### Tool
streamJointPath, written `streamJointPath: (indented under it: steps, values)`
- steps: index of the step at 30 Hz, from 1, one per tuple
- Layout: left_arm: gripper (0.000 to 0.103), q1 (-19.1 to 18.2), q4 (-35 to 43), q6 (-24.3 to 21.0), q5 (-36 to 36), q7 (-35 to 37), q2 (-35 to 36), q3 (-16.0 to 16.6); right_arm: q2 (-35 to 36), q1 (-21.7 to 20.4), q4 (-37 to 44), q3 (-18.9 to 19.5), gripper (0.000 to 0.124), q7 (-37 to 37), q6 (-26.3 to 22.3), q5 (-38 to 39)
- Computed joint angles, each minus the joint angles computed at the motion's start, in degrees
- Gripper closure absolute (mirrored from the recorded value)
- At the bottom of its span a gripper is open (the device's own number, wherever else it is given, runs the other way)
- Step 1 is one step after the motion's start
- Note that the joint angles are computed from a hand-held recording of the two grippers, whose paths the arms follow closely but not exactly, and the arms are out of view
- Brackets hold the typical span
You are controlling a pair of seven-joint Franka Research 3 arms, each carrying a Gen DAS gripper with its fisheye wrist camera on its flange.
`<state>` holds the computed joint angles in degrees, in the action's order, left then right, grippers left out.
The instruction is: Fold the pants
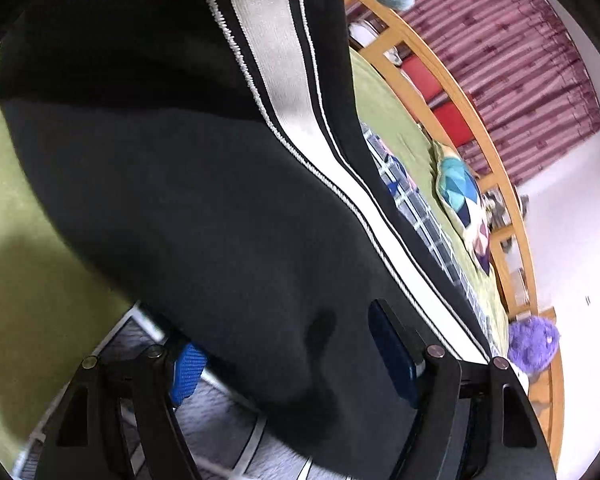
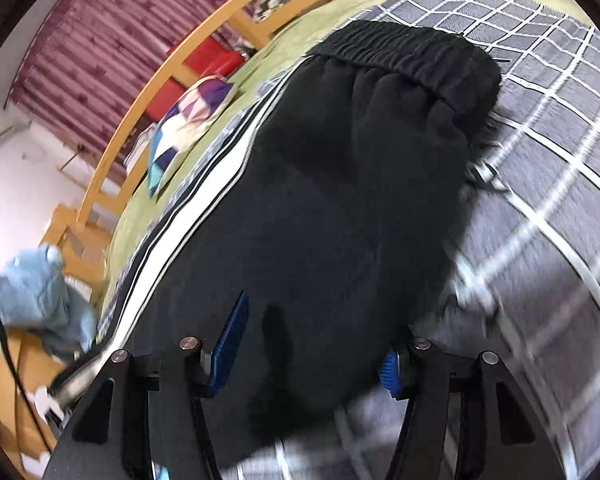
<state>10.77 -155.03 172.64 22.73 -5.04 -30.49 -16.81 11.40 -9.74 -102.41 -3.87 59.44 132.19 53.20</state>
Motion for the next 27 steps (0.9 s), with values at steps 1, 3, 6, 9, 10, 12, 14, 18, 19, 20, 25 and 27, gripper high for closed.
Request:
streamJointPath:
  steps: [1, 3, 6, 9, 10, 12, 14, 18, 19, 20, 25, 27]
  values:
    - [0.032, 1.12, 0.75, -0.26, 0.45, -0.59, 0.55, -0.96, 1.22, 0.17, 1.35, 0.11, 0.074, 0.72, 0.49, 0.12]
    - [0.070, 0.80, 2.17, -3.74, 0.71, 0.10, 0.67, -0.37, 3.67, 1.03, 4.05, 0.22, 0.108, 4.19, 2.87, -2.09]
    - [0.088, -3.78, 1.09, -3.83, -1.03, 4.42, -2.09, 5.33, 4.72, -0.42, 7.00, 1.22, 0.112, 3.69, 0.60, -1.17]
    - [0.089, -5.93, 2.12, -9.55, -1.81, 7.38, -6.88, 4.79, 0.33, -0.45, 5.47, 1.57, 0.113, -2.75, 1.79, -1.49]
    - [0.089, -6.65, 2.67, -11.64, -1.97, 8.05, -8.06, 4.36, -1.34, -0.26, 4.96, 1.36, 0.113, -4.26, 1.85, -1.91]
    - [0.089, -9.34, 2.67, -16.33, -3.08, 8.60, -12.03, 3.48, -3.70, -0.02, 4.45, 0.36, 0.113, -5.29, 1.33, -3.22]
    - [0.089, -12.55, 1.40, -19.50, -4.69, 8.26, -16.22, 2.80, -6.57, -0.97, 3.18, -1.43, 0.113, -6.11, -1.51, -3.72]
    - [0.089, -20.53, -1.51, -26.40, -8.62, 5.57, -24.16, -0.18, -12.78, -3.64, -1.85, -5.78, 0.113, -10.11, -7.00, -5.35]
    - [0.089, -22.31, -1.71, -28.24, -9.26, 4.99, -25.12, -1.02, -14.18, -4.40, -3.16, -7.04, 0.113, -11.48, -8.49, -6.69]
    - [0.088, -24.40, -1.97, -30.15, -10.03, 4.19, -26.18, -2.07, -15.44, -5.10, -4.61, -8.19, 0.113, -12.76, -9.85, -7.31]
    - [0.087, -30.20, -2.89, -35.54, -10.85, -0.36, -27.74, -5.61, -18.62, -8.73, -10.94, -12.32, 0.112, -16.65, -14.28, -11.87]
    - [0.087, -30.52, -3.14, -36.22, -10.06, -1.96, -26.76, -6.10, -18.27, -9.22, -12.82, -12.65, 0.111, -17.25, -14.43, -12.34]
